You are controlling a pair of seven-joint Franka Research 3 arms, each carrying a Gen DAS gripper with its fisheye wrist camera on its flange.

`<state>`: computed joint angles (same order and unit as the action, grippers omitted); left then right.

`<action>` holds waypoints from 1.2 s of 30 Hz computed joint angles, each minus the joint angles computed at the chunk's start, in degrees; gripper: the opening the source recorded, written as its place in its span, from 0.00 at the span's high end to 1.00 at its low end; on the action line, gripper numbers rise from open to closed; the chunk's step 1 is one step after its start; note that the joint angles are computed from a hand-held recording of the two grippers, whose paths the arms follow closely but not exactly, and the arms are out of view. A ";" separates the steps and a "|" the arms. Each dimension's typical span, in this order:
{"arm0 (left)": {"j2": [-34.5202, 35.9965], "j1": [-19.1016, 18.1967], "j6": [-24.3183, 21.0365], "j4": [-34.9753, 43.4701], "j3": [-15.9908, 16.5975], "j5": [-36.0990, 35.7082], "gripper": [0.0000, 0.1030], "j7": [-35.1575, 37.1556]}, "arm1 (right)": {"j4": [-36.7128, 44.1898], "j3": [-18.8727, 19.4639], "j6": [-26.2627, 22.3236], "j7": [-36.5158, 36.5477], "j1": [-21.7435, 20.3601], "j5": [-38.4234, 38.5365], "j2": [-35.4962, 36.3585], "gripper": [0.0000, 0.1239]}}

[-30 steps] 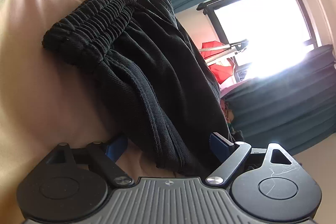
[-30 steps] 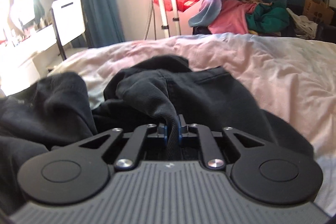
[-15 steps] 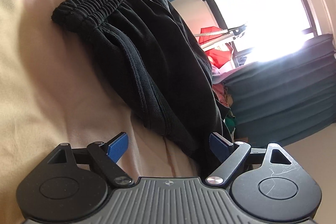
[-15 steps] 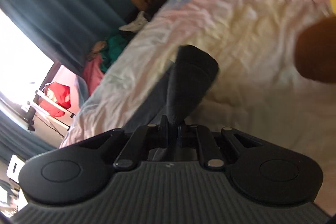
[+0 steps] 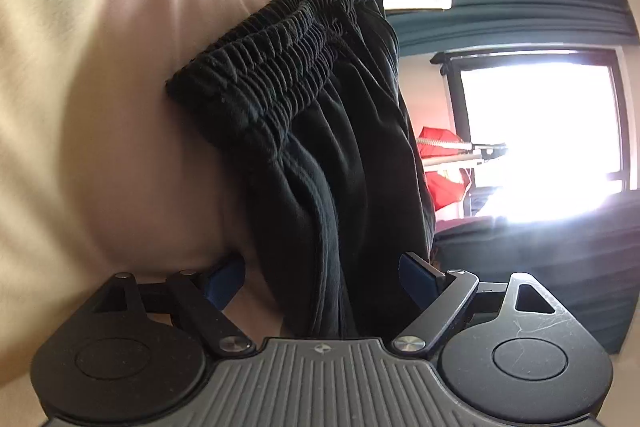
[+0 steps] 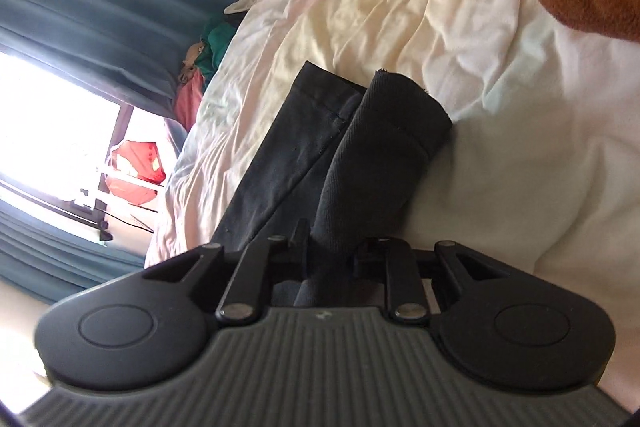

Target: Fold clothes

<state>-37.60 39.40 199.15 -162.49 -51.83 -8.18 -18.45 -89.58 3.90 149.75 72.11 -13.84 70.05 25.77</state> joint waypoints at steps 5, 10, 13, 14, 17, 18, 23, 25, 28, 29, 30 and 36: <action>-3.01 -0.82 -11.81 2.03 4.16 4.13 0.65 1.65 | 2.30 0.86 2.36 -0.67 0.43 1.86 2.93 0.77; -6.98 -11.42 -23.04 3.21 20.40 13.66 0.87 12.69 | 4.36 0.47 9.58 1.68 2.94 -3.86 4.80 0.90; -13.08 -12.93 -31.16 5.61 24.95 16.16 0.90 13.58 | 5.24 1.50 12.61 2.56 2.54 -6.09 5.28 0.94; -15.06 -13.90 -34.06 6.37 26.70 16.79 0.90 13.98 | 5.43 2.24 13.60 1.94 1.99 -5.72 5.22 0.94; -15.94 -16.84 -40.75 11.06 32.25 18.75 0.91 16.77 | 5.59 4.53 16.99 -2.72 0.43 -3.81 4.36 0.94; -16.95 -18.80 -42.52 11.40 34.11 18.78 0.91 17.37 | 5.27 5.28 18.47 -5.63 0.00 -2.97 3.60 0.94; -19.24 -26.15 -51.61 12.91 40.92 20.58 0.91 21.10 | -0.52 -0.71 21.51 2.77 3.42 -10.48 -1.19 0.94; -21.29 -28.41 -55.35 11.48 42.28 21.30 0.91 21.43 | -3.28 -4.19 20.14 9.24 5.34 -17.66 -2.65 0.94; -24.17 -31.03 -60.54 7.60 43.21 21.76 0.90 21.48 | -4.85 -8.18 14.66 15.33 7.60 -29.97 -3.06 0.94; -25.18 -31.93 -62.19 6.15 43.53 21.46 0.90 21.23 | -4.82 -8.88 12.48 17.05 7.80 -32.95 -2.83 0.94; -25.85 -32.59 -62.93 4.71 43.76 21.40 0.90 21.03 | -4.64 -9.42 10.26 18.55 7.90 -35.74 -2.54 0.94; -28.30 -34.96 -65.16 1.37 43.94 23.22 0.82 22.75 | -5.10 -5.75 7.16 19.06 3.75 -32.82 -2.23 0.92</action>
<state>-65.90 4.44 133.99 -161.12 -7.89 15.04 4.30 -94.68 -1.85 156.91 91.17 -10.08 37.23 23.54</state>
